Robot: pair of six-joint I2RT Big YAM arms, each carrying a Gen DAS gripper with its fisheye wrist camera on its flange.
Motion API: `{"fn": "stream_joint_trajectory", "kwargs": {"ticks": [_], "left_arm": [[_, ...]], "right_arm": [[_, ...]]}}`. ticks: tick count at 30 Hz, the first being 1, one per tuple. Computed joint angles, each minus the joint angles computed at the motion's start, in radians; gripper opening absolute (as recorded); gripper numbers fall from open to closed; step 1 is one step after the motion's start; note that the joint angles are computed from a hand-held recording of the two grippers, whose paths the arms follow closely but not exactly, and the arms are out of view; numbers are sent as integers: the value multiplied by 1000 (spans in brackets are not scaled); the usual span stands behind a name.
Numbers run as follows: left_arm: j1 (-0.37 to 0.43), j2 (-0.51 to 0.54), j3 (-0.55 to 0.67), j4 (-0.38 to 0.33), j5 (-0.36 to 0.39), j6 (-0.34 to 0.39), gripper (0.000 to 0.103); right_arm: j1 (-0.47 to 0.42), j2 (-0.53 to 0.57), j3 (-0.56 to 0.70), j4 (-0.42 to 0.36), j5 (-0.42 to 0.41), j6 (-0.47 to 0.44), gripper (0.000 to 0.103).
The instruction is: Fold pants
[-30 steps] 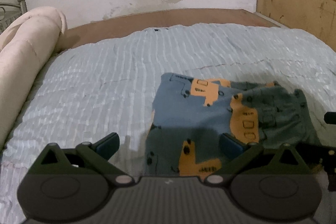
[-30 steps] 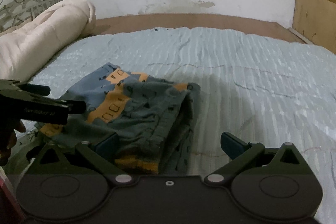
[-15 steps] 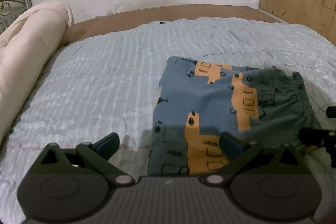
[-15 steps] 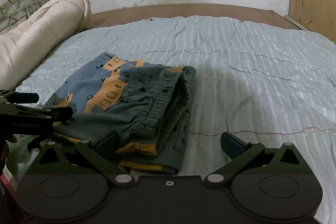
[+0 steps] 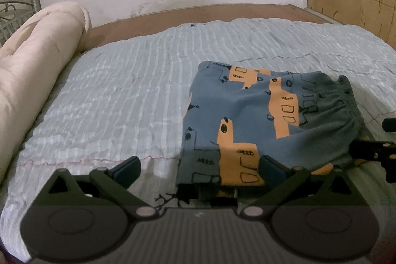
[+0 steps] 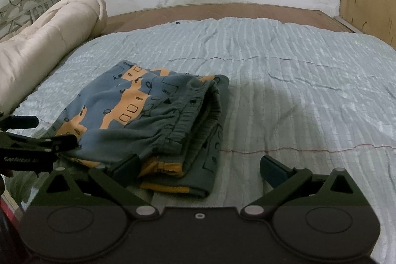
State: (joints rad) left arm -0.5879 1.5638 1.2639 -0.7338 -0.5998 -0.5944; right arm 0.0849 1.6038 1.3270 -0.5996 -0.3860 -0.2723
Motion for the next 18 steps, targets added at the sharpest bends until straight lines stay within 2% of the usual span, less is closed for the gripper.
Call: {"fn": "stream_joint_trajectory", "kwargs": {"ticks": [18], "left_arm": [[-6,-4,-2,-16,4,-24,103]], "right_arm": [[-6,-15,-10,-15,-16,-17,102]]}}
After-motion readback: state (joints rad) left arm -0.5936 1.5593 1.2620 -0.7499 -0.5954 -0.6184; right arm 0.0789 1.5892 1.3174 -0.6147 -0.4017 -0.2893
